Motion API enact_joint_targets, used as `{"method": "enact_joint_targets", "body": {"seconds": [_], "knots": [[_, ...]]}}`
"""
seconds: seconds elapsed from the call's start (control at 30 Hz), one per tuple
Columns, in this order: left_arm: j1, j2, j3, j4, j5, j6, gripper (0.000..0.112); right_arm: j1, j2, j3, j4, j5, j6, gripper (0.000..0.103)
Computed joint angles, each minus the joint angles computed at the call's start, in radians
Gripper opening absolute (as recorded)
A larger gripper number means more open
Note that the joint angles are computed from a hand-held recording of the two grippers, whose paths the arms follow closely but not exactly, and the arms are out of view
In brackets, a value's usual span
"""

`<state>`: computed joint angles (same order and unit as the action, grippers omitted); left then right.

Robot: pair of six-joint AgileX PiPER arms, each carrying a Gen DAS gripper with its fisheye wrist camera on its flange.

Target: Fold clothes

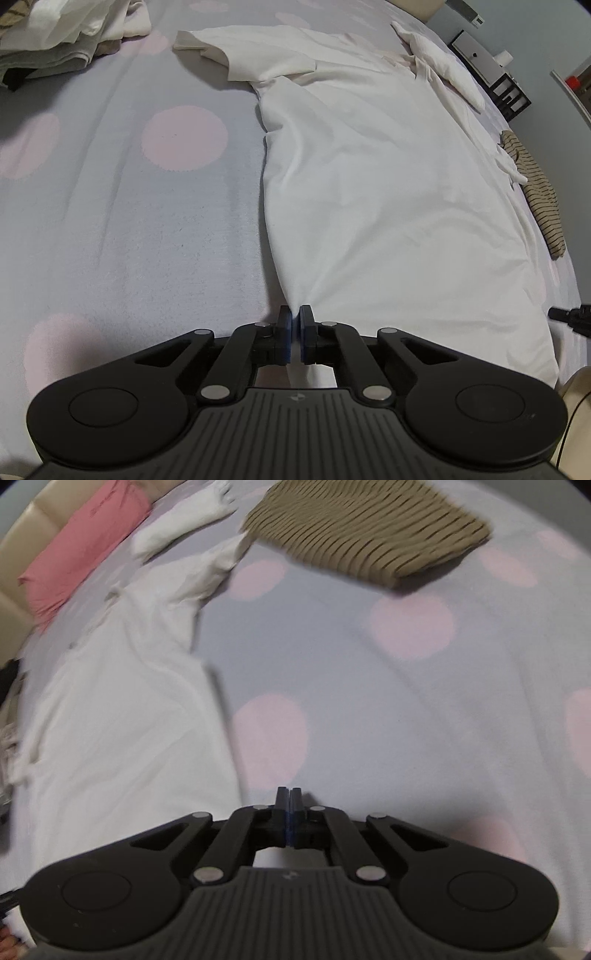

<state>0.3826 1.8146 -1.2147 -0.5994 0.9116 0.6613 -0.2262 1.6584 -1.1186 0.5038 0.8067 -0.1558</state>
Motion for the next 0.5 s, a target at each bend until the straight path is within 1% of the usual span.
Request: {"method": "enact_joint_targets", "body": {"seconds": [0.03, 0.07, 0.1, 0.13, 0.17, 0.23, 0.3, 0.33, 0.37, 0.4, 0.43, 0.47, 0.5], "knots": [[-0.001, 0.0, -0.001, 0.002, 0.0, -0.002, 0.003, -0.014, 0.017, -0.015, 0.057, 0.054, -0.059, 0.005], [-0.005, 0.004, -0.004, 0.013, 0.004, -0.004, 0.004, -0.01, 0.026, -0.026, 0.074, 0.089, -0.084, 0.014], [-0.01, 0.008, -0.008, 0.025, 0.009, -0.006, 0.006, 0.009, 0.031, -0.038, 0.054, 0.106, -0.082, 0.02], [-0.015, 0.013, -0.013, 0.038, 0.015, -0.008, 0.007, 0.027, 0.041, -0.052, 0.029, 0.12, -0.073, 0.034], [-0.019, 0.018, -0.016, 0.047, 0.019, -0.009, 0.009, 0.041, 0.052, -0.065, 0.01, 0.134, -0.065, 0.038], [-0.021, 0.02, -0.017, 0.048, 0.02, -0.005, 0.01, 0.047, 0.07, -0.079, 0.007, 0.15, -0.055, 0.038], [-0.024, 0.021, -0.018, 0.046, 0.022, 0.0, 0.012, 0.044, 0.075, -0.08, 0.019, 0.15, -0.064, 0.037], [-0.025, 0.02, -0.015, 0.046, 0.021, 0.004, 0.012, 0.048, 0.077, -0.081, 0.012, 0.149, -0.06, 0.035], [-0.029, 0.018, -0.012, 0.048, 0.018, 0.009, 0.012, 0.055, 0.079, -0.082, 0.002, 0.145, -0.054, 0.027], [-0.033, 0.014, -0.007, 0.05, 0.014, 0.015, 0.012, 0.068, 0.078, -0.085, -0.016, 0.137, -0.049, 0.021], [-0.037, 0.011, -0.002, 0.052, 0.01, 0.022, 0.012, 0.079, 0.078, -0.086, -0.026, 0.131, -0.055, 0.008], [-0.043, 0.008, 0.003, 0.054, 0.003, 0.028, 0.012, 0.081, 0.078, -0.084, -0.01, 0.131, -0.09, 0.001], [-0.047, 0.004, 0.009, 0.056, -0.004, 0.034, 0.012, 0.083, 0.082, -0.082, 0.002, 0.13, -0.116, 0.001]]}}
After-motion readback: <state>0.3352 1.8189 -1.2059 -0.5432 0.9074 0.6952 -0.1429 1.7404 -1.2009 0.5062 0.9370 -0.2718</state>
